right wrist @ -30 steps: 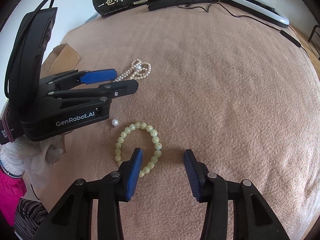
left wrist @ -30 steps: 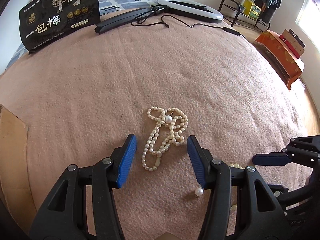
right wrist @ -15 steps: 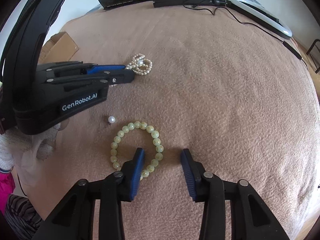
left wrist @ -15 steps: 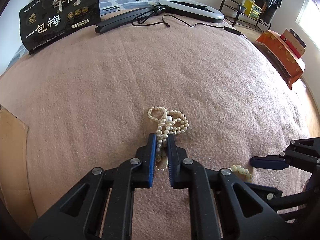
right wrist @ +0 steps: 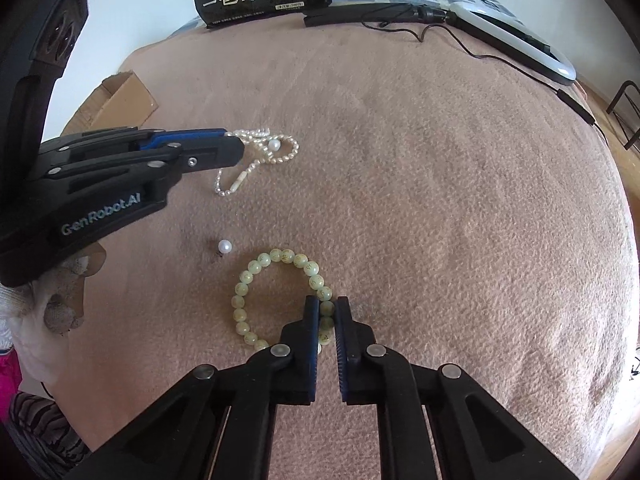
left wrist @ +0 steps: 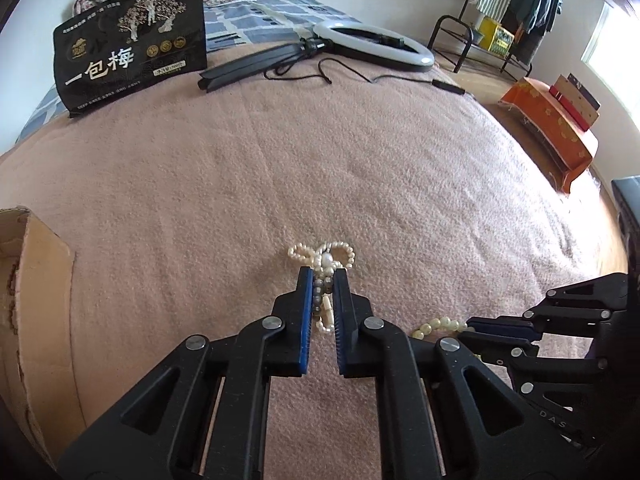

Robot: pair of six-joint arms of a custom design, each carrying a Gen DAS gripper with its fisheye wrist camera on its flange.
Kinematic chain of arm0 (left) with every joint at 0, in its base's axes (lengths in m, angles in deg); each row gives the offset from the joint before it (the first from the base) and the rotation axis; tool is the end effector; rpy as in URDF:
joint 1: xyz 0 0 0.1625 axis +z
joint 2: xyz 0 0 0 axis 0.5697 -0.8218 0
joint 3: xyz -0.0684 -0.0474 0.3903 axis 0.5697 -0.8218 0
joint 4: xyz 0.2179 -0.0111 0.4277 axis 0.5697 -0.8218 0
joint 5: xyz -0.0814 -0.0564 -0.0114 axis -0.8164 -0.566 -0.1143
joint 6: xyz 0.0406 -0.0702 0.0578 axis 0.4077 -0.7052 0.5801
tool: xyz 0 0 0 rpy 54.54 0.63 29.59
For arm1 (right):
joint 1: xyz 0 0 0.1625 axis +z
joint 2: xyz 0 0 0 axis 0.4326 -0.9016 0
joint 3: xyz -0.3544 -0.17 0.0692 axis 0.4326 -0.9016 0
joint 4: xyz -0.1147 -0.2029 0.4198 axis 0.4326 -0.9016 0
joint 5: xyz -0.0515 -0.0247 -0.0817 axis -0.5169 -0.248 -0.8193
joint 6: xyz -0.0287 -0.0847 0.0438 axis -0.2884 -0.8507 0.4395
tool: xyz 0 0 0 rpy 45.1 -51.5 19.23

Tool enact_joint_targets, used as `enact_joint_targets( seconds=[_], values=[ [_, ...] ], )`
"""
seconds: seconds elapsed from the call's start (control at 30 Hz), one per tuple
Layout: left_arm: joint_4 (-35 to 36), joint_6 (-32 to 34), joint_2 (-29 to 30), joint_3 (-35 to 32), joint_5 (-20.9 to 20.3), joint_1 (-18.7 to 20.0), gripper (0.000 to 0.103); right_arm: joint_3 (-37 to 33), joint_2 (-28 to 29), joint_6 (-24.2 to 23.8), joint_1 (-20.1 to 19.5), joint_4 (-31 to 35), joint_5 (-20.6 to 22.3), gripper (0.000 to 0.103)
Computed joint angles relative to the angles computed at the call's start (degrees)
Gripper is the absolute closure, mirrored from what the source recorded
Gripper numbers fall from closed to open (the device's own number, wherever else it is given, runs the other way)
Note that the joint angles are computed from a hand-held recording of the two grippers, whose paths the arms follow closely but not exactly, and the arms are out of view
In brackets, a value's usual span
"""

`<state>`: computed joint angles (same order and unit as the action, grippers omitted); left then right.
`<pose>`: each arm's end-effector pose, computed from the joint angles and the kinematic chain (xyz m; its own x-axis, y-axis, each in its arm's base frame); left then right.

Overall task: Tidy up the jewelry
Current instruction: 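Close the left gripper on the pearl strand while the right gripper grasps the cream bead bracelet, then lift the pearl strand and cream bracelet and carry both over the box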

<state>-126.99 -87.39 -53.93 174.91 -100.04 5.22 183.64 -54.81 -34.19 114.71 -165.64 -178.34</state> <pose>-0.1074 -0.3201 0.2968 -0.6553 0.6198 -0.4318 0.6996 0.7136 -0.0374 0.3901 -0.2304 0.0060 -0.7885 0.0068 0.6151 -0.1922 0.9471 -0.2568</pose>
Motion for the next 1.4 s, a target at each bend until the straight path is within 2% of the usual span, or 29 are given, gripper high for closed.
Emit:
enact_joint_targets(
  seconds=[0.33,0.63,0.9,1.13,1.4],
  values=[
    [2.0,-2.9,-3.6,-2.3,-0.9,-2.6,0.096,0.3,-4.0,2.1,3.1,2.2,-2.6,0.098],
    [6.2,-6.5,-8.0,-4.7,0.0,-6.7,0.096,-2.8,-2.8,4.7,6.2,3.6,-5.3,0.098],
    [11.3,-9.7,-12.0,-7.0,2.3,-10.3,0.096,-5.1,-0.9,5.0,8.5,2.8,-6.4,0.098],
    [15.9,-12.0,-15.1,-9.5,5.2,-12.1,0.096,-8.1,2.1,3.1,9.9,0.4,-7.1,0.098],
    [18.5,-12.1,-16.8,-13.1,8.6,-10.3,0.096,-12.6,7.2,-1.5,10.8,-5.7,-6.8,0.098]
  ],
)
